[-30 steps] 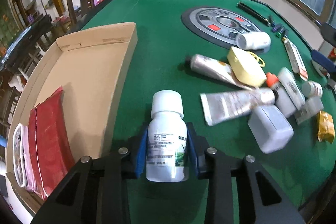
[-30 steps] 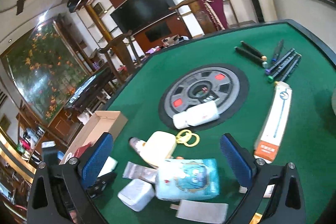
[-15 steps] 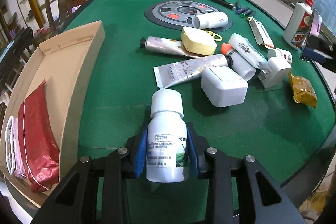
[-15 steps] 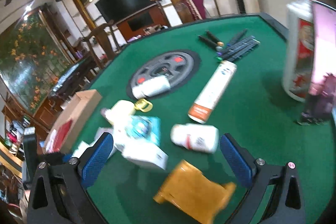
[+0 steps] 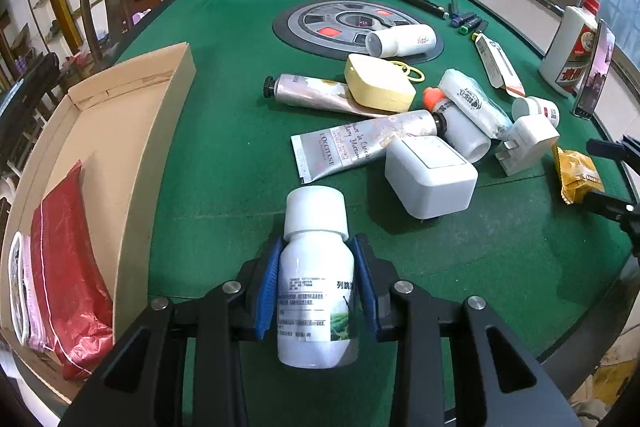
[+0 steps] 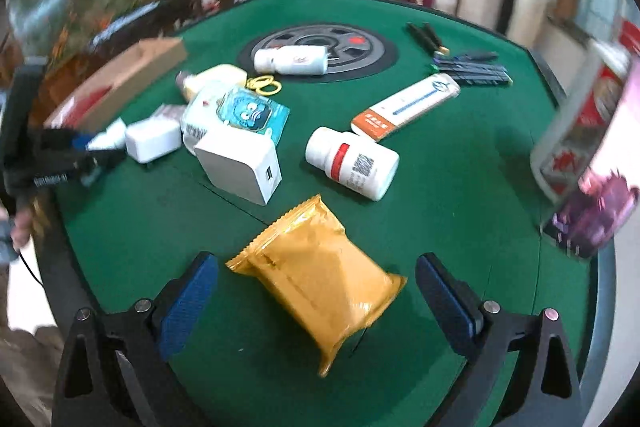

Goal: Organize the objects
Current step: 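Hold the white bottle with the left gripper while the right gripper grasps the yellow foil packet, then carry the white bottle toward the tray with the left gripper while the right gripper lifts the yellow packet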

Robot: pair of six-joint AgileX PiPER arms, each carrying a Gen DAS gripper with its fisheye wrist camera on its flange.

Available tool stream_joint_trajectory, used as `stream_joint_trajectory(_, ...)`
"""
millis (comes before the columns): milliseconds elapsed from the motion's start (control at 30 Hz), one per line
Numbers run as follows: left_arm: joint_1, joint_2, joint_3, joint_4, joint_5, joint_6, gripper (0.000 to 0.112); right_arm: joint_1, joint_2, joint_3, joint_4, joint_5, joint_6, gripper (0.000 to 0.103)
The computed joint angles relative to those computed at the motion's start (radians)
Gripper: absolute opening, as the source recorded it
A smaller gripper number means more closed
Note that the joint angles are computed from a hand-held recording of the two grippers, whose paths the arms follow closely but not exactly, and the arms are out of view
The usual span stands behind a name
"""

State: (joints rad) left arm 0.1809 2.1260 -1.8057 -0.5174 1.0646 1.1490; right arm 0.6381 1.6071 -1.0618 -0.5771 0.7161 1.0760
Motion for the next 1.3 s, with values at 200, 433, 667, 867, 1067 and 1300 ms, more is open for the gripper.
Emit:
stream_joint_trajectory(200, 0.001, 0.006, -0.011, -0.002, 0.012, -0.002, 0.033, -0.039, -0.018, 0.045, 0.091, -0.079, -0.063, 0.073)
stream_joint_trajectory(433, 0.011, 0.032, -0.062, -0.005, 0.063, -0.015, 0.033, 0.048, 0.056, -0.033, 0.041, -0.083, 0.008, 0.067)
stream_joint_trajectory(667, 0.013, 0.038, -0.073, -0.008, 0.075, -0.030, 0.034, 0.093, 0.124, -0.110, -0.059, 0.002, 0.107, 0.053)
stream_joint_trajectory(867, 0.030, 0.056, -0.100, -0.038, 0.101, -0.075, 0.033, 0.098, 0.117, -0.100, -0.082, -0.051, 0.173, 0.050)
stream_joint_trajectory(1067, 0.034, 0.050, -0.090, -0.042, 0.099, -0.081, 0.033, 0.122, 0.129, -0.118, -0.138, -0.128, 0.242, 0.050)
stream_joint_trajectory(1300, 0.049, 0.056, -0.102, -0.062, 0.115, -0.105, 0.033, 0.139, 0.153, -0.159, -0.189, -0.175, 0.290, 0.050)
